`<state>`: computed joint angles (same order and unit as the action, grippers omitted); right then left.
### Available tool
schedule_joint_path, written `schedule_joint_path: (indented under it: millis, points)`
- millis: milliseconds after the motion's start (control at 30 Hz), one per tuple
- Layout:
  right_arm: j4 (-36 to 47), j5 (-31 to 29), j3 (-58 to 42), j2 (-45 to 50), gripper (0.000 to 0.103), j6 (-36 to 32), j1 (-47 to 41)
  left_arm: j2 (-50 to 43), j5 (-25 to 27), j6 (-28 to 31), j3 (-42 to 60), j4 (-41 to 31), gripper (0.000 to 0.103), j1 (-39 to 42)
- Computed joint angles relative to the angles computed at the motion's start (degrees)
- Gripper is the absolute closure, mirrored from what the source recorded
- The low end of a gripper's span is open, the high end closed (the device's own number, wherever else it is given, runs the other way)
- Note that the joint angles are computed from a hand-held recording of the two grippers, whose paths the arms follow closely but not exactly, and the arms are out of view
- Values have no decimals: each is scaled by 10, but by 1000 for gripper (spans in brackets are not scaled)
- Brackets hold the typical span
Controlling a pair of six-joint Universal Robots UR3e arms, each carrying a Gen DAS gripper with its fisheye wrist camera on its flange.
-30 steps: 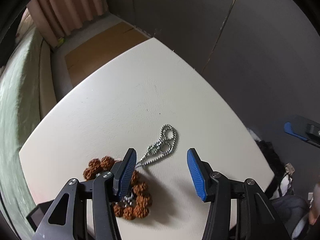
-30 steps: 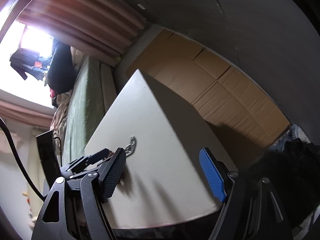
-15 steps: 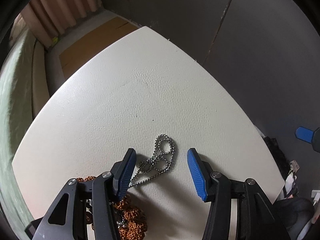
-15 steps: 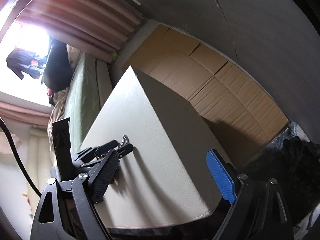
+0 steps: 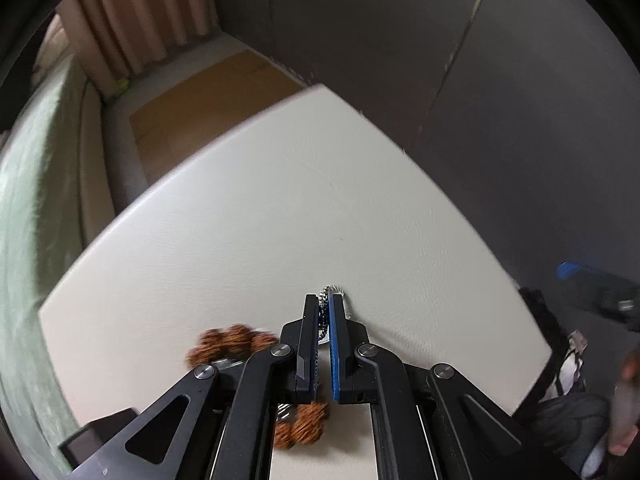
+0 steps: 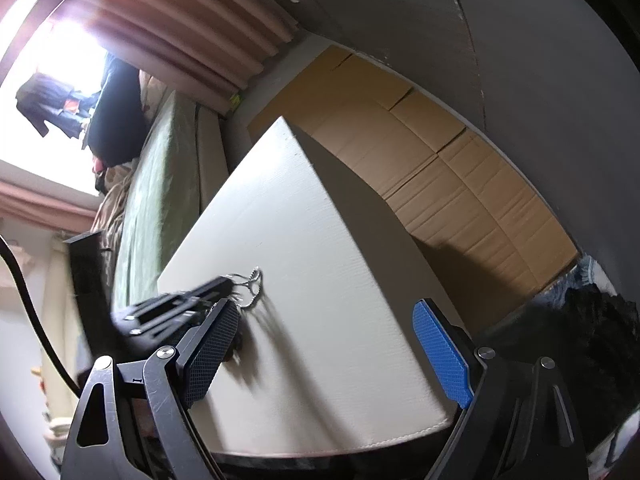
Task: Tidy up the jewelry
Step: 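Lift the silver chain with the left tool toward the box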
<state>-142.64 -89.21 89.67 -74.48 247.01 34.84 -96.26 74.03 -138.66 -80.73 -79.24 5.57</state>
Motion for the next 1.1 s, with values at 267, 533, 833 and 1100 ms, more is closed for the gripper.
schedule_joint_path:
  millis: [267, 533, 833, 1100]
  points:
    - [-3, 23, -67, 56, 13, -17, 14, 80, -66, 58, 60, -110, 99, 98]
    - [0, 27, -134, 109, 13, -28, 36, 107, -133, 132, 178, -246, 99, 196]
    - [37, 45, -270, 208, 33, -40, 53, 105, -205, 215, 329, -398, 99, 287]
    - [98, 53, -417, 305, 42, -46, 59, 31, -259, 288, 571, -589, 99, 371]
